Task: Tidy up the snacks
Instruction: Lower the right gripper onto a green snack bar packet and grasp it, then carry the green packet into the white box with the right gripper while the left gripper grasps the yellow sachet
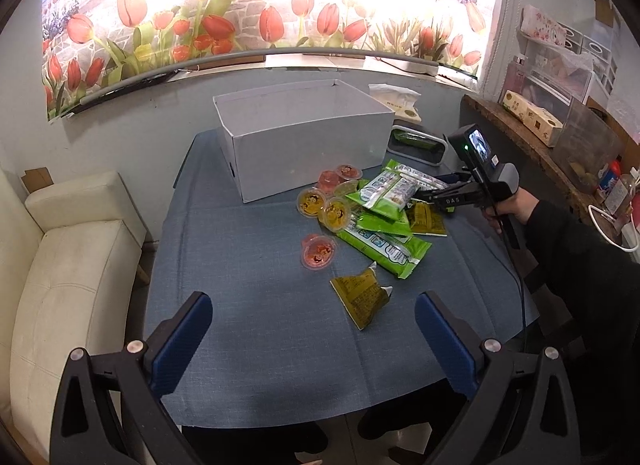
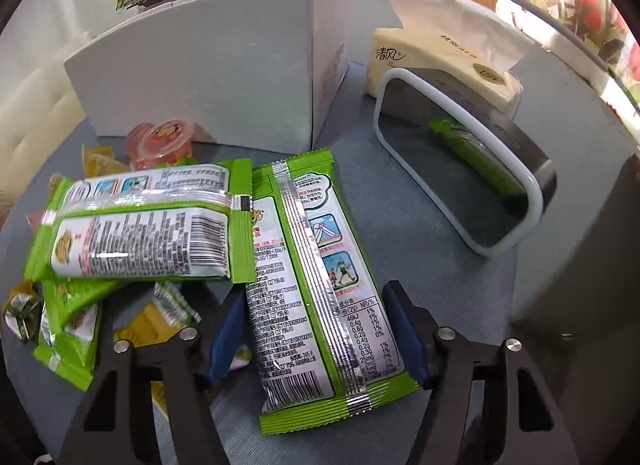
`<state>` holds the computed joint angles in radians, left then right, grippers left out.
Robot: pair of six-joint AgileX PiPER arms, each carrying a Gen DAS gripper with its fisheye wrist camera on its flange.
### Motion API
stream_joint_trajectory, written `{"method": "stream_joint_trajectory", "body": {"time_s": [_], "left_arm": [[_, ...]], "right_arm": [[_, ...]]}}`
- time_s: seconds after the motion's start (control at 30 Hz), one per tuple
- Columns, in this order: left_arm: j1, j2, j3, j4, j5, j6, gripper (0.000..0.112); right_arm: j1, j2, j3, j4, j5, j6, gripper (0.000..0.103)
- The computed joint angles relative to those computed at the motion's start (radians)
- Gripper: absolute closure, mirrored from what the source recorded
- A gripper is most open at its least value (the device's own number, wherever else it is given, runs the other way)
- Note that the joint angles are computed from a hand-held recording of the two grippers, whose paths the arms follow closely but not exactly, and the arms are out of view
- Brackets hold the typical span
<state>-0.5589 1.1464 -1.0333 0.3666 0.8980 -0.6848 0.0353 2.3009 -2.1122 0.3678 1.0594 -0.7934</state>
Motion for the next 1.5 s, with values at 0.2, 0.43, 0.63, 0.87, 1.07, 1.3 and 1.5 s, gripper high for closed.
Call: {"method": "stream_joint_trajectory", "body": {"time_s": [0.2, 0.43, 0.63, 0.87, 1.07, 1.3, 1.5], "left_arm": [[-0.009, -0.013, 0.015, -0.01, -0.014, -0.007, 0.009], [-0.049, -0.009, 0.041, 0.03, -0.04, -0.036, 0.009], [-0.006, 0.016, 0.076, -0.027, -0.129, 0.012, 0.009], [-0.003, 0.05, 0.133, -0.013, -0.24, 0.036, 0.009], [0.073, 0.206, 0.129, -0.114, -0.376, 0.223, 0.009], [0.038, 0.462, 0.042, 0.015, -0.411, 0.091, 0.017], [0.032, 0.559, 0.001, 0.073, -0.432, 0.03, 0.056]], "right_arm": [[-0.017, -0.172, 0.247, -0.106, -0.158, 0.112, 0.033], [-0.102, -0.382, 0.447, 0.003, -0.201, 0.103, 0.033], [-0.086, -0.557, 0.554, -0.044, -0.27, 0.191, 0.033], [-0.038, -0.643, 0.583, -0.029, -0.275, 0.239, 0.033], [-0.064, -0.816, 0.78, 0.184, -0.25, 0.112, 0.033], [-0.114, -1.017, 0.997, 0.331, -0.198, 0.067, 0.033], [-0.157, -1.096, 1.076, 0.393, -0.164, 0.029, 0.033]]}}
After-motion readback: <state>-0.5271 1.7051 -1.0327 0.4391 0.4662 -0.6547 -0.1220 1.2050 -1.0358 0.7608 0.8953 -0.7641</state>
